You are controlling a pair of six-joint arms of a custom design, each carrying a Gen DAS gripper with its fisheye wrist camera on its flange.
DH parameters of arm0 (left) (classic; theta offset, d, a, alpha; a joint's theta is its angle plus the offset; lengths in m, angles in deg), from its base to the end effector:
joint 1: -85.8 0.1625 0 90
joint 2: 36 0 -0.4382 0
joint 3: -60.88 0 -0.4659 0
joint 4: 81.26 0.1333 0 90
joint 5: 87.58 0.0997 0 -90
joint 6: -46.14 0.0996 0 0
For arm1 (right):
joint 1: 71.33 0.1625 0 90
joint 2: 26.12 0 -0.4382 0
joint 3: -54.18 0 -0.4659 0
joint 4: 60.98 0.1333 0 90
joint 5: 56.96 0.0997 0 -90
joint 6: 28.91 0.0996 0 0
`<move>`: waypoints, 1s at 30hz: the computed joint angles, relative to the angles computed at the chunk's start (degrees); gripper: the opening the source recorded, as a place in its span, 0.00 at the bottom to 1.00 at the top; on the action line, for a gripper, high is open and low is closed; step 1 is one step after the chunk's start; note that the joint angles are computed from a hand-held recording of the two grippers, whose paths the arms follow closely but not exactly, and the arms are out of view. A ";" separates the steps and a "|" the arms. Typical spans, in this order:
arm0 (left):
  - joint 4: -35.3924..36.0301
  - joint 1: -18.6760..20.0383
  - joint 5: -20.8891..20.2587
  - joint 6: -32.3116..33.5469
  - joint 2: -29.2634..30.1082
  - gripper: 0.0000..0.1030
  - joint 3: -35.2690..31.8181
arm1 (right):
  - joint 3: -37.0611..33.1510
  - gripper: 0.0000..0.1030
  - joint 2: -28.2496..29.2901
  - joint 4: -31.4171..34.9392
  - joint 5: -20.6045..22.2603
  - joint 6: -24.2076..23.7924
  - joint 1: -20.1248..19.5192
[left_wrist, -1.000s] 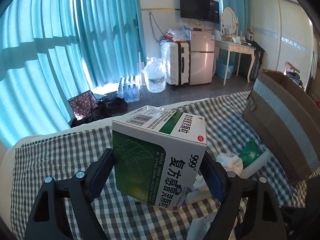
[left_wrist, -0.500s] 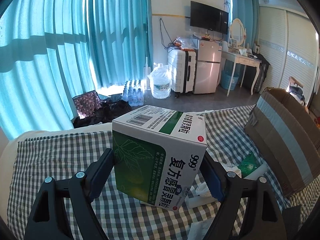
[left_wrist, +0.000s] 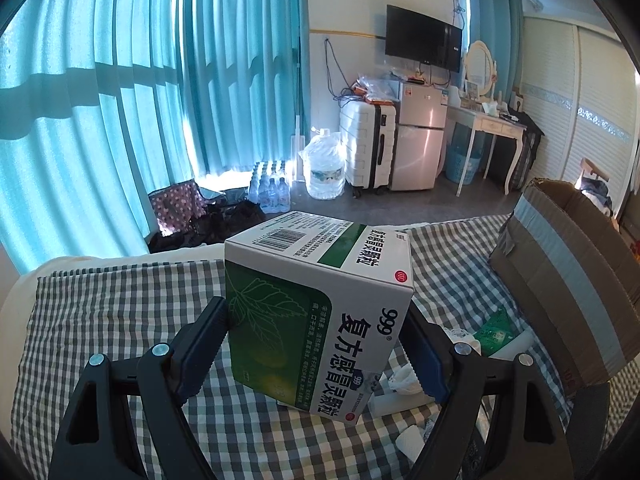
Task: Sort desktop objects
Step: 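Lift and carry the medicine box and pouch toward the cardboard box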
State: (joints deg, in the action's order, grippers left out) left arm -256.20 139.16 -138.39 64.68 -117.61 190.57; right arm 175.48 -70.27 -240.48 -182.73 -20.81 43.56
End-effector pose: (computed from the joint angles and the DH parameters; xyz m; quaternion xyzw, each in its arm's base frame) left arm -0.1417 -0.5193 0.2474 0.3200 0.8412 -0.3442 0.2674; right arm 0.2923 -0.4516 -0.0441 0.1055 -0.9408 0.1848 0.2637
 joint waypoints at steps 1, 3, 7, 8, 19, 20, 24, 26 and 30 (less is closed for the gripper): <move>-0.26 -0.31 0.22 -0.17 -0.25 0.82 0.25 | -0.06 0.23 0.04 -0.20 -0.08 0.13 0.20; -0.90 -1.00 0.95 -0.76 -0.69 0.82 0.75 | 0.15 0.22 -0.27 -0.78 -0.33 0.29 0.42; -2.57 -2.26 2.60 -2.86 -1.94 0.82 1.98 | 3.62 0.22 -3.57 -3.70 -1.96 -0.59 1.34; -2.77 -2.52 3.04 -3.88 -2.29 0.82 2.18 | 4.15 0.22 -4.31 -4.54 -2.85 -1.06 1.83; -7.24 -6.85 7.42 -8.13 -5.04 0.82 4.12 | 5.71 0.22 -9.52 -12.73 -9.37 -8.63 6.18; -7.12 -7.24 7.64 -8.39 -5.47 0.82 4.31 | 4.93 0.22 -8.81 -13.90 -9.86 -9.40 6.59; -9.04 -9.83 11.57 -6.88 -5.04 0.82 4.27 | 4.04 0.22 -9.00 -17.80 -11.61 -12.54 8.19; -10.68 -11.29 12.22 -5.50 -5.17 0.82 4.61 | 3.95 0.22 -9.64 -19.15 -12.91 -14.17 9.02; -12.29 -13.52 12.67 -4.88 -6.26 0.82 6.01 | 4.68 0.22 -11.85 -20.93 -13.82 -14.75 9.80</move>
